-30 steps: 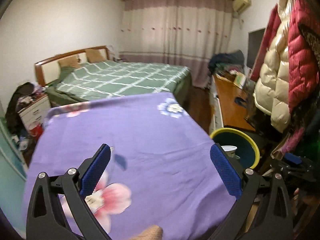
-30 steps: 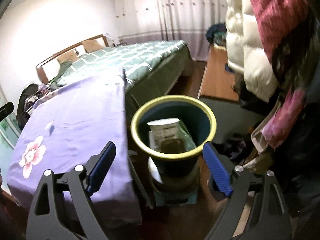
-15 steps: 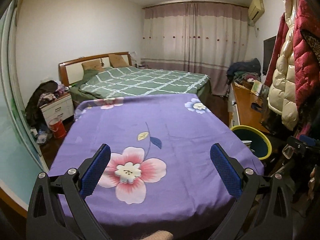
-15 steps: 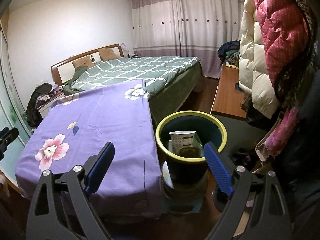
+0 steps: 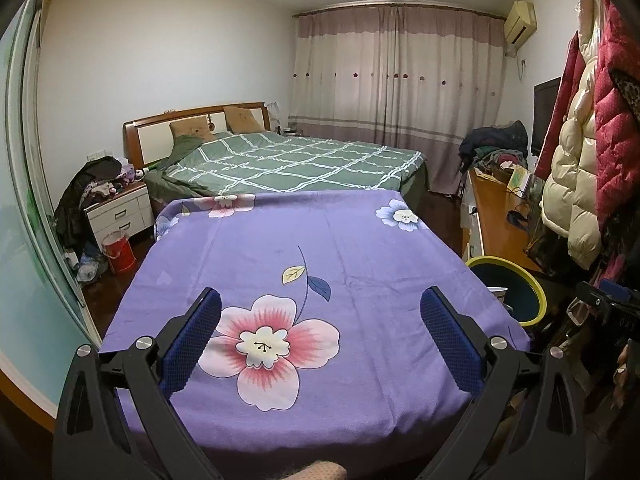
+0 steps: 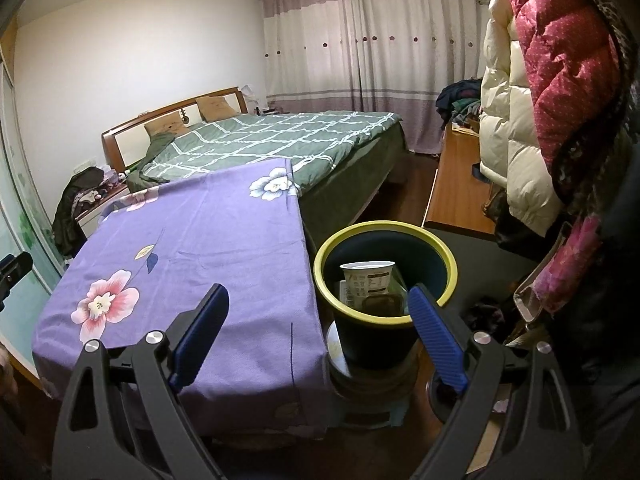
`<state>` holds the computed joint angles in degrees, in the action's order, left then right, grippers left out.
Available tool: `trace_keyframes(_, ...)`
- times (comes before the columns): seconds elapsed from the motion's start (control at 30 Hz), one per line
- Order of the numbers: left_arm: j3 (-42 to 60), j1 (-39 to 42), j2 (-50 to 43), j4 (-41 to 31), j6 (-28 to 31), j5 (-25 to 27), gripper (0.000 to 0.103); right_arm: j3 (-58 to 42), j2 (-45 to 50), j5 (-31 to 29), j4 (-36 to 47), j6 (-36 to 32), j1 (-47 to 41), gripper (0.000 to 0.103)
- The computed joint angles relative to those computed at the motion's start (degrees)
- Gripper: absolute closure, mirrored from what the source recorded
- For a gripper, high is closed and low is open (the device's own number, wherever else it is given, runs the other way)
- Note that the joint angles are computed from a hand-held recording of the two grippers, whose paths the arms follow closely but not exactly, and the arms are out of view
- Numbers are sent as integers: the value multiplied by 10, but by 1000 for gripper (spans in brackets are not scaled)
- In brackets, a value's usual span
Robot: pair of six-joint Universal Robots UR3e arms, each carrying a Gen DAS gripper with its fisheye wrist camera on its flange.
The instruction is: Collect trash
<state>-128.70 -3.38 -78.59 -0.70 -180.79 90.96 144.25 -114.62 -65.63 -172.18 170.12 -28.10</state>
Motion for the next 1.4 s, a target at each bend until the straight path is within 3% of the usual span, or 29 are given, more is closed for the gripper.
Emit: trace_keyframes(1.4, 12, -3, -8, -9, 8, 0, 5, 1, -5, 5, 5, -1, -6, 16)
